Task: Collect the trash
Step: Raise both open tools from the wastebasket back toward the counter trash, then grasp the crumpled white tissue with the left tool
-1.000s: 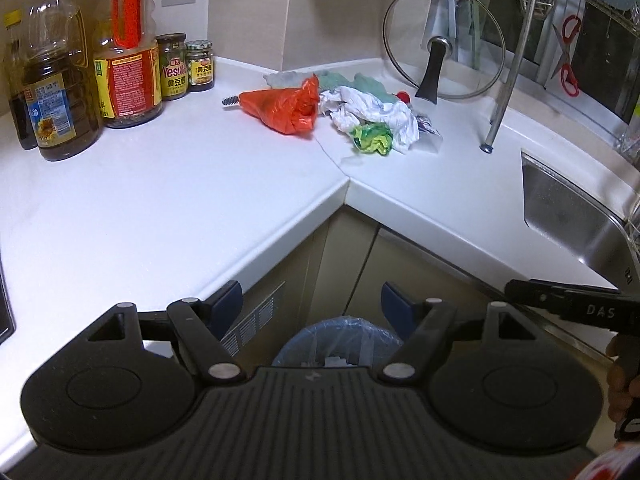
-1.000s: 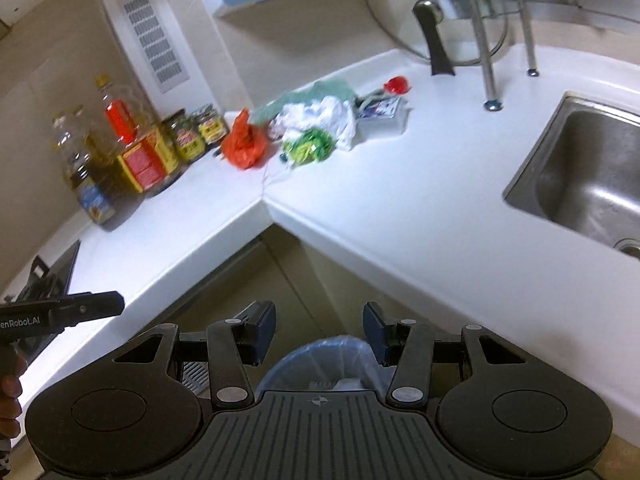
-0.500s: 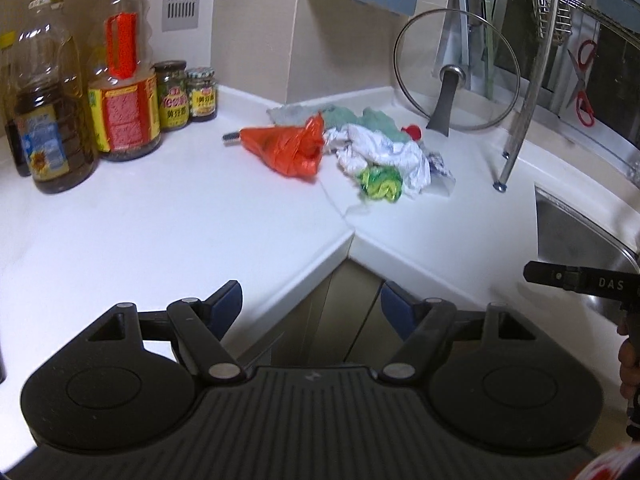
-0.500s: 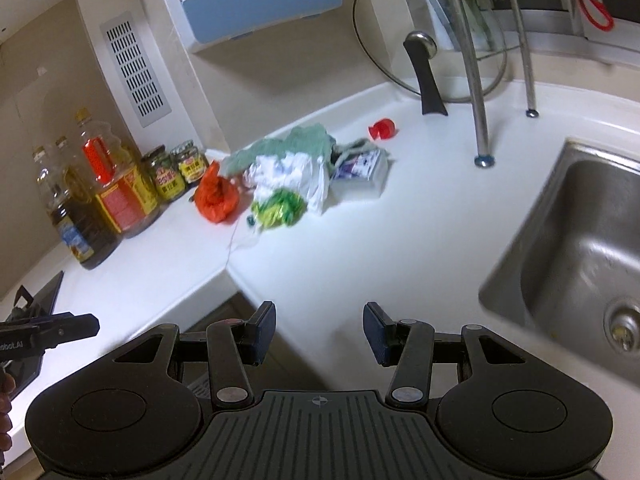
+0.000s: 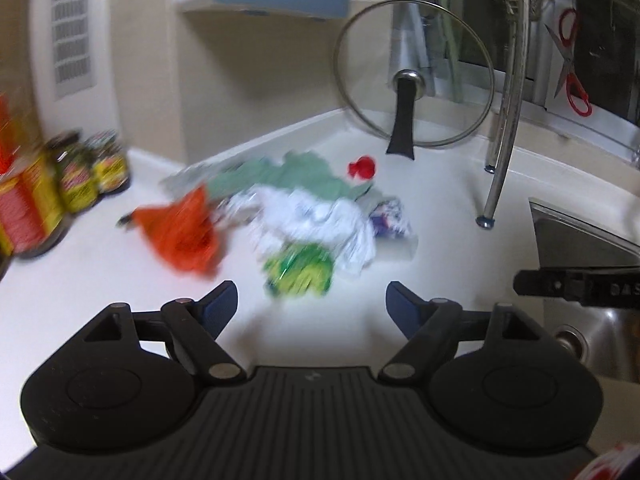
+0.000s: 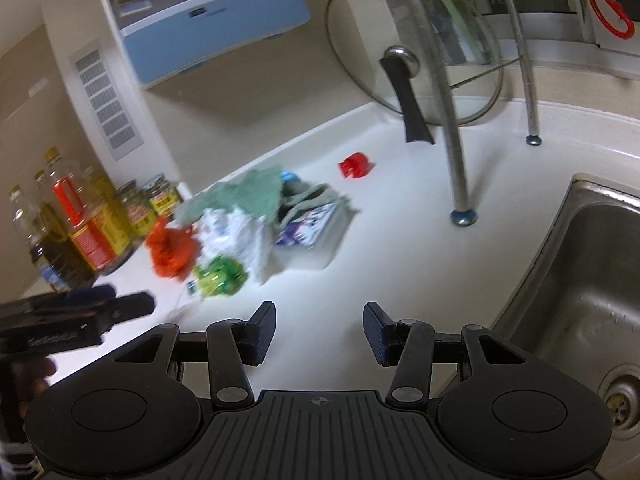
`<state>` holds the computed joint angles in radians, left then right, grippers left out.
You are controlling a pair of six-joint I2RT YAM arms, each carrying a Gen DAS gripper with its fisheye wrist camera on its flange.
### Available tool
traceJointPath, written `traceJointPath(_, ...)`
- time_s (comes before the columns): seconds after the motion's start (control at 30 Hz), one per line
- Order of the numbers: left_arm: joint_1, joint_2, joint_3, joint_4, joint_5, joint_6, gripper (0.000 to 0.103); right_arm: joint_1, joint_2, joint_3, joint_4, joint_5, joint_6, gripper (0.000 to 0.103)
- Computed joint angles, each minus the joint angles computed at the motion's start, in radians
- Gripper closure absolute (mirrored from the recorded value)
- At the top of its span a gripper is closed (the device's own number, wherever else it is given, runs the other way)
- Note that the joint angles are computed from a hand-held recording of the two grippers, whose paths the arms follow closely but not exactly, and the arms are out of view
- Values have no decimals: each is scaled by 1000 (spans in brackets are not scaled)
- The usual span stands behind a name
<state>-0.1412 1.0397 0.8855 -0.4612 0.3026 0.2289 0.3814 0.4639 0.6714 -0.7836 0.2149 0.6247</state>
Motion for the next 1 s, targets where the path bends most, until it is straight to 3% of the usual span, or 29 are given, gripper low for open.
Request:
traceJointPath(0.13,-88,156,61,104,-66,-16,22,-302,10,-20,42,-241,-151,54)
traceJointPath(0.27,-125,282,120,170,-107,9,20,-509,61,-34,95,-404,-242,54)
traceJointPath(0.47,-139,419,195,209,-139,55,17,-626,138,-52,165,-502,-293,54)
traceJointPath(0.67,-147,489,235,228,-146,94,18,-635,205,-63,228,-524,-297,54)
traceJointPath(0.87,-140,524,264,210,-121,115,44,-623,246,-66,265,-523,-293,54)
traceJointPath(1.0,-130,534,276,193,-101,127,71,-614,258,-64,273,-516,-286,54)
